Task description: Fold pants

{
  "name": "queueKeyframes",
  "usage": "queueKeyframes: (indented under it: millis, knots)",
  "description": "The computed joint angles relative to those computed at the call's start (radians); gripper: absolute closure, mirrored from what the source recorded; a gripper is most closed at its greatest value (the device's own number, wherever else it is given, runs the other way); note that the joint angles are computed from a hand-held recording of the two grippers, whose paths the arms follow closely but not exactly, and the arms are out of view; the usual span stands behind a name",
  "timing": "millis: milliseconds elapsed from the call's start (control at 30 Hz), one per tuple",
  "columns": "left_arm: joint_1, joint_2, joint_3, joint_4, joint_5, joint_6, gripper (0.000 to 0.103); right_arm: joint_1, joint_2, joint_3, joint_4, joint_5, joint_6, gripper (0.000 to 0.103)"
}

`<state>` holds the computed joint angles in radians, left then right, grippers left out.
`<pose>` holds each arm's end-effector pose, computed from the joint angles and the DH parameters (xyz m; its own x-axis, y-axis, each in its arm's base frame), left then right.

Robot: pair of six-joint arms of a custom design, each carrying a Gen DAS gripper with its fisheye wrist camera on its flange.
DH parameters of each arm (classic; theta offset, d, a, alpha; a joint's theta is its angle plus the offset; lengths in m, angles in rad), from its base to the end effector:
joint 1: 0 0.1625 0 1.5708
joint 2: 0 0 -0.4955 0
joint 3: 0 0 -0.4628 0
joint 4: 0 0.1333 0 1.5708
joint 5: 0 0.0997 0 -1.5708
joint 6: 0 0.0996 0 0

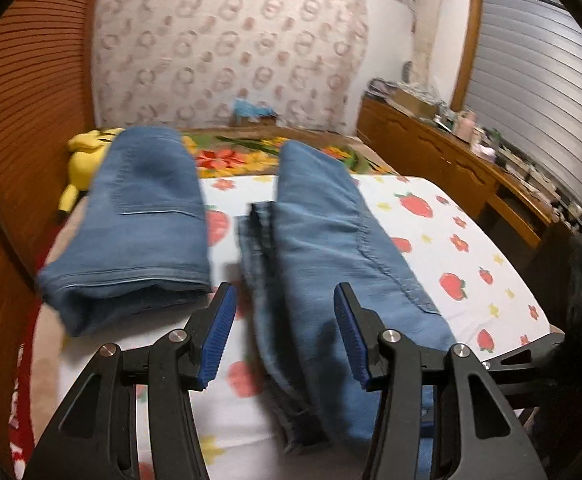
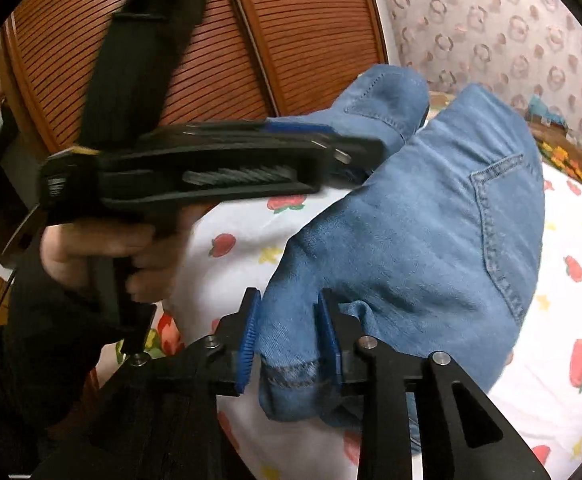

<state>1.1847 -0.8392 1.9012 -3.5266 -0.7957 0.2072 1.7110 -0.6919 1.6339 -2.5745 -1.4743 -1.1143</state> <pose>-0.0659 -0.7012 0.1602 -0.8001 -0.1118 -0.5894 0.4093 0.6165 -0.6726 0.2476 -0.7320 0.0115 -0.3089 -0.9510 0.0130 -0.9454 0.3055 -0.1135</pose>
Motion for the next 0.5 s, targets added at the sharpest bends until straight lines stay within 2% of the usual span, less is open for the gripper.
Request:
queueKeyframes:
  millis: [167, 367, 500]
  knots:
    - [0.011, 0.021, -0.028, 0.088, 0.039, -0.026, 0.051, -0.019, -0.031, 0.007, -0.005, 0.008, -0.008, 0.062]
    - [0.033, 0.025, -0.044, 0.146, 0.029, -0.052, 0.051, -0.036, -0.073, 0.029, -0.076, 0.019, -0.014, 0.06]
    - [0.044, 0.028, -0.059, 0.184, 0.017, -0.067, 0.051, -0.034, -0.061, 0.013, -0.159, 0.004, 0.004, 0.058]
